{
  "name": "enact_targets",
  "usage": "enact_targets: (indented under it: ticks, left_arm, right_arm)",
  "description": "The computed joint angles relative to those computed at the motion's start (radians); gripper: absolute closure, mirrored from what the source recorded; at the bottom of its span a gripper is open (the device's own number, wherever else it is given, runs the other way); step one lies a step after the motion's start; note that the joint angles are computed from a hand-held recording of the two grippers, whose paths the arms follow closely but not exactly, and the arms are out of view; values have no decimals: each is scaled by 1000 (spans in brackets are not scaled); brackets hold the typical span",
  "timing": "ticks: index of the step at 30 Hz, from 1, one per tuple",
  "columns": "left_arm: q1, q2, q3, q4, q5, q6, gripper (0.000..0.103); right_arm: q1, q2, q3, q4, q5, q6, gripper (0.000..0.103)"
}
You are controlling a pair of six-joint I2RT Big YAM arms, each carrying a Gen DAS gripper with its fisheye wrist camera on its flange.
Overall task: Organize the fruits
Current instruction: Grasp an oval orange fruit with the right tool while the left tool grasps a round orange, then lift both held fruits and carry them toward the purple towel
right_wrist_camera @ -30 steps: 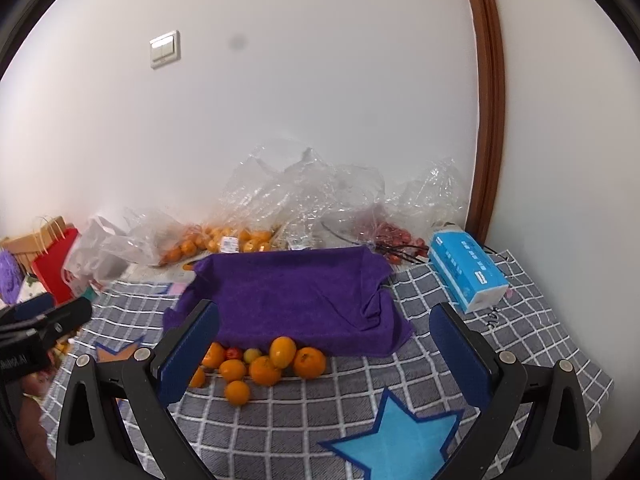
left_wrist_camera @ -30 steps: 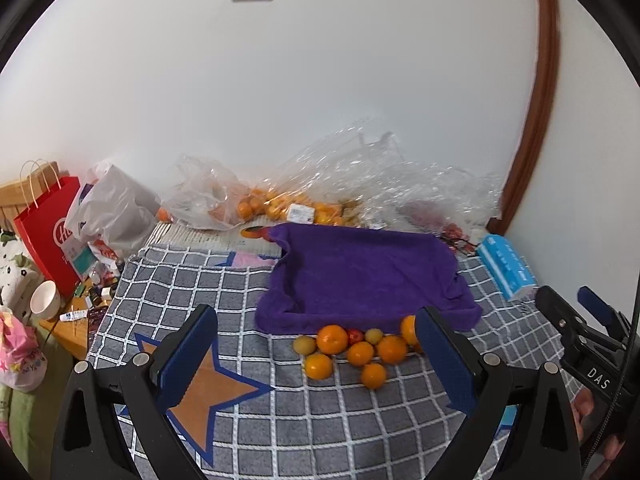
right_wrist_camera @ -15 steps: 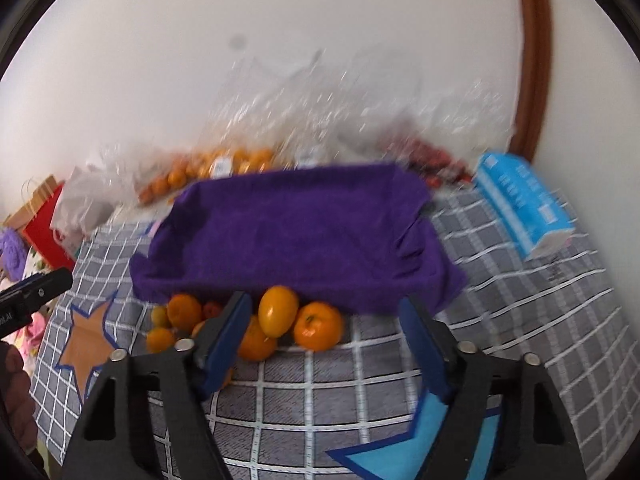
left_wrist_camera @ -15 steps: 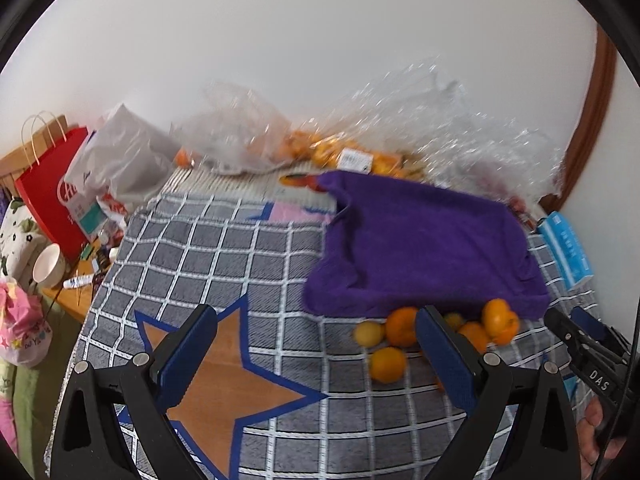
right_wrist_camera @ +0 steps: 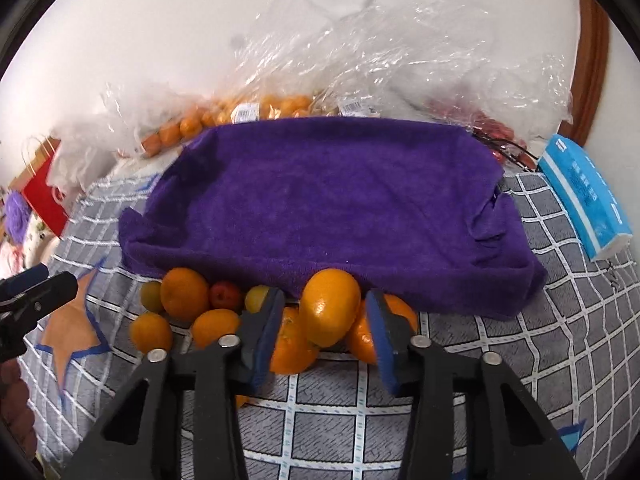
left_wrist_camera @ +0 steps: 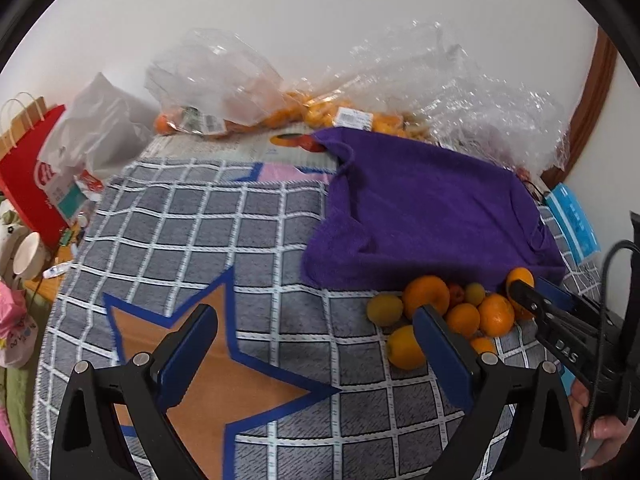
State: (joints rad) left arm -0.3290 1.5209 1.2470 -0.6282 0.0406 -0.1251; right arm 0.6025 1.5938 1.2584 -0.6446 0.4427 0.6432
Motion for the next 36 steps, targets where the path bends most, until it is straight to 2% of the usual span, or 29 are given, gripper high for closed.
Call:
enact_targets:
  ticks: [9,14,16,18,20,22,23,25,28,32,36]
  left_arm:
    - [-21,45,-7,0,95,13,9]
    - [-63,69,-20,6,77,29,12]
    - [-75,80,-20,4,69,21,19]
    - [-86,84,-26,22,40,17,21]
    - [-97,82,-35,44,11,28,27]
    - [-106,79,-42,58,-18,47,43]
    - [-110,76,-46,64,-27,62,48]
    - [-109,64,-57,73,-6,77,68]
    - [-107,52,-72,81,-6,61,69]
    - [-114,37,-106,135,-28,62,68]
    - [-113,31,-128,182,-29,36,67]
  right_arm:
    - [23,-62,-70,41,15,-13,70]
    - [44,-127,-139,86,14,-2,70]
    - [51,-149,-165,92,17,2,70]
    - [56,-163,-181,86,25,2,71]
    - [64,-174,-202,80,43,0,70]
    - [65,-178,-222,87,42,4,70]
    - [61,-176,-232,91,32,13,70]
    - [57,-171,-250,106,8,30,70]
    - [57,-157,-265,128,-3,39,70]
    - [61,-160,-290,175,16,36,69]
    - [48,-143,-299,199,-9,54,69]
